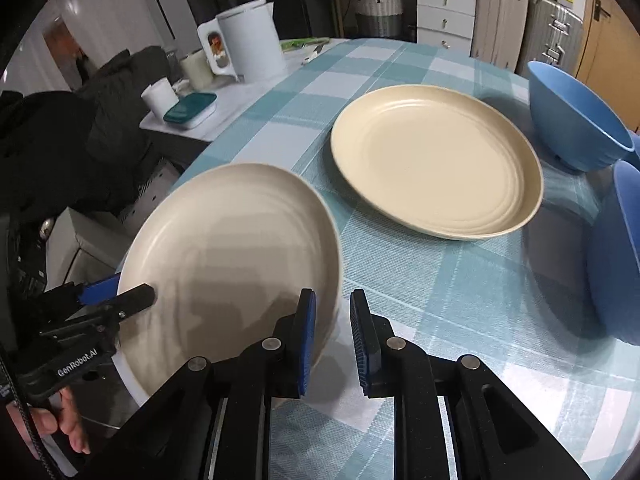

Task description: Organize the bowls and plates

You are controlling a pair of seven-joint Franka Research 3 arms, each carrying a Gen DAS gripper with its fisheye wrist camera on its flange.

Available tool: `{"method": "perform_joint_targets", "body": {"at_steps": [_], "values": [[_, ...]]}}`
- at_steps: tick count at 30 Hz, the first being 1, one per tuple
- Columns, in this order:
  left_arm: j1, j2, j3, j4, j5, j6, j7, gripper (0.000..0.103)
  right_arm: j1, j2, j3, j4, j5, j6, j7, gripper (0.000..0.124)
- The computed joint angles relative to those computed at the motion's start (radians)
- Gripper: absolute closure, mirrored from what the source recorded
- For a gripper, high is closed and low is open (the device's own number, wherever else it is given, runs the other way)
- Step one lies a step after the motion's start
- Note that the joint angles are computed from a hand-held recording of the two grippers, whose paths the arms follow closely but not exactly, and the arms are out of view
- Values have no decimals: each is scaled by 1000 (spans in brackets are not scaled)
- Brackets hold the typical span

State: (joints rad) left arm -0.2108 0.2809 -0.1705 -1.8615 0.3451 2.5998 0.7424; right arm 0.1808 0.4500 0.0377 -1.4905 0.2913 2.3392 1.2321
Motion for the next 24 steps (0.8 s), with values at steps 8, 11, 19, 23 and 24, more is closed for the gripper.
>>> {"method": "perform_joint_targets", "body": {"at_steps": [8, 11, 19, 23, 24], "values": [[-7, -62, 20, -46, 66, 43, -106, 54, -41, -94, 20, -102, 112, 87, -59, 106], [-4, -96, 15, -74, 79, 85, -139, 53, -51, -156, 16, -170, 159, 125, -65, 103], [-65, -145, 15, -65, 332, 177, -296, 17, -48, -398, 4, -469, 302, 429, -147, 55], [-86, -144, 8, -42, 459, 225, -362, 14, -14, -520, -13, -615, 453, 593, -265, 37], [-92, -141, 2, -34, 470, 228, -361, 14, 0, -541, -24, -636, 501, 616, -305, 35]]}}
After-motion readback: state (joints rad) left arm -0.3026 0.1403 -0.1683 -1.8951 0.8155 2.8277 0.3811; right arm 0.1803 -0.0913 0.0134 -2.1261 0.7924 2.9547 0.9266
